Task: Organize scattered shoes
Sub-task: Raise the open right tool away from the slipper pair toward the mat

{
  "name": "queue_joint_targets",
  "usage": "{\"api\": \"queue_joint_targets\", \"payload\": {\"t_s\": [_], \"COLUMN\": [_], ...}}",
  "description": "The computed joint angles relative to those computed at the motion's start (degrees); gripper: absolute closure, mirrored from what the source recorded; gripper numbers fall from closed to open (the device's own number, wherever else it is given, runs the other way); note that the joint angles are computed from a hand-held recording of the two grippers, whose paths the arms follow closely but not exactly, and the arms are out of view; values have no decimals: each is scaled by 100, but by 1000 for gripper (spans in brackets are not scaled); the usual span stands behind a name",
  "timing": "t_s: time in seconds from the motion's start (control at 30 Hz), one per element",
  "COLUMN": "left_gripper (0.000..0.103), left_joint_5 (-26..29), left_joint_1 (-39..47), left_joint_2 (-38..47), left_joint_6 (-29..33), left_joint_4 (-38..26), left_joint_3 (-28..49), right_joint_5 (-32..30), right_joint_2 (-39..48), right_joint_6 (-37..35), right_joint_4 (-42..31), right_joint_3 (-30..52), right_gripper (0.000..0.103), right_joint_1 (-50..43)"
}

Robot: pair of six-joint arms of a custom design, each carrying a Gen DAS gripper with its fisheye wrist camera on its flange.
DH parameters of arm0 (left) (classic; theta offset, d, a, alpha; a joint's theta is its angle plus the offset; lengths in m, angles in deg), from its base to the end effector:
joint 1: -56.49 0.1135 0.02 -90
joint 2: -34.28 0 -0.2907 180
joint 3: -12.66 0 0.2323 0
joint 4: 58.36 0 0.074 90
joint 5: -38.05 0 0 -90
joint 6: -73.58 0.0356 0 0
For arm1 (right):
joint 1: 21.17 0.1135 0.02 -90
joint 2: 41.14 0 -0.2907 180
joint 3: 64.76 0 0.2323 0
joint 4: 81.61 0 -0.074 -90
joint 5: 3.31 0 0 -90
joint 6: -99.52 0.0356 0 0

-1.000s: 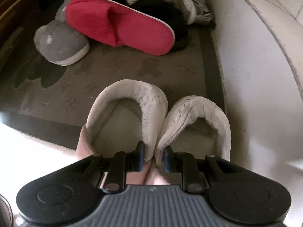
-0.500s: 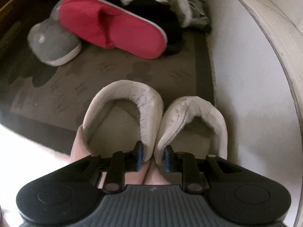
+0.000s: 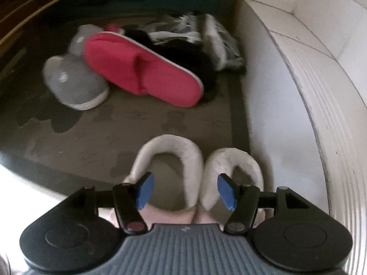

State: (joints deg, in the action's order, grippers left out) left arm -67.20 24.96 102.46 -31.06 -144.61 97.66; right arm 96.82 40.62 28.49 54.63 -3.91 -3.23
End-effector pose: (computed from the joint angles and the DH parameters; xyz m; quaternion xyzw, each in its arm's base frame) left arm 0.1518 -0.0822 0.3492 0.1198 0.9681 0.0507 0.2140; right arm 0.2322 0.0686 0.2197 0.0281 0.9716 -0.0126 0.2344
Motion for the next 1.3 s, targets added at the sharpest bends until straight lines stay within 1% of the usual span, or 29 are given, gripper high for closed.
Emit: {"api": "queue_joint_targets", "payload": {"t_s": [0.13,0.17,0.27,0.3,0.33,0.37,0.5,0.53,0.63,0.7,0.73,0.8,0.83,0.87,0.9,1.03,1.1,1.17,1.27,1.3], "left_gripper": [0,0,0,0,0,0,0,0,0,0,0,0,0,0,0,0,0,0,0,0], "left_joint_5": [189,234,307,333,343,340,282,312,375,379,381,386,388,392,394,623,663,553,567,598], "left_joint_1": [160,186,195,198,194,180,55,55,78,117,138,202,240,283,318,597,640,603,609,631], "left_joint_2": [-74,-88,-165,-197,-240,-284,-497,-535,-639,-656,-648,-631,-622,-613,-603,-508,-400,-191,76,95], "left_joint_6": [120,139,156,171,185,203,361,411,550,589,594,589,578,575,582,597,620,655,775,803], "left_joint_4": [54,62,82,97,120,142,251,252,254,224,195,167,163,161,164,192,171,162,-22,-39], "left_joint_3": [7,8,12,18,21,24,-4,19,72,96,117,134,136,137,131,83,141,295,641,691], "right_joint_5": [-1008,-1140,-1827,-2066,-2139,-2174,-2358,-2307,-2057,-1930,-1754,-1516,-1265,-1191,-1054,-1346,-1331,-1354,-1362,-1449], "right_joint_2": [-212,-189,-34,26,54,77,322,383,678,805,926,980,822,765,581,195,281,353,496,569], "right_joint_6": [-321,-409,-1052,-1340,-1477,-1576,-1960,-2146,-2194,-2143,-2124,-2210,-2280,-2299,-2175,-1909,-2012,-2192,-2376,-2420], "right_joint_4": [-95,-153,-758,-1056,-1227,-1365,-2337,-2625,-3392,-3743,-4047,-4342,-4196,-4122,-3814,-2867,-2765,-2535,-2306,-2193], "right_joint_3": [112,177,727,1031,1226,1395,2521,2896,3871,4215,4492,4705,4497,4413,4078,3102,3036,2890,2821,2828], "right_gripper": [42,42,42,42,42,42,42,42,41,40,39,39,39,40,40,40,40,40,40,40], "right_joint_1": [75,137,435,546,624,692,881,976,1132,1139,1156,1177,1129,1088,980,302,139,-25,-174,-245]}}
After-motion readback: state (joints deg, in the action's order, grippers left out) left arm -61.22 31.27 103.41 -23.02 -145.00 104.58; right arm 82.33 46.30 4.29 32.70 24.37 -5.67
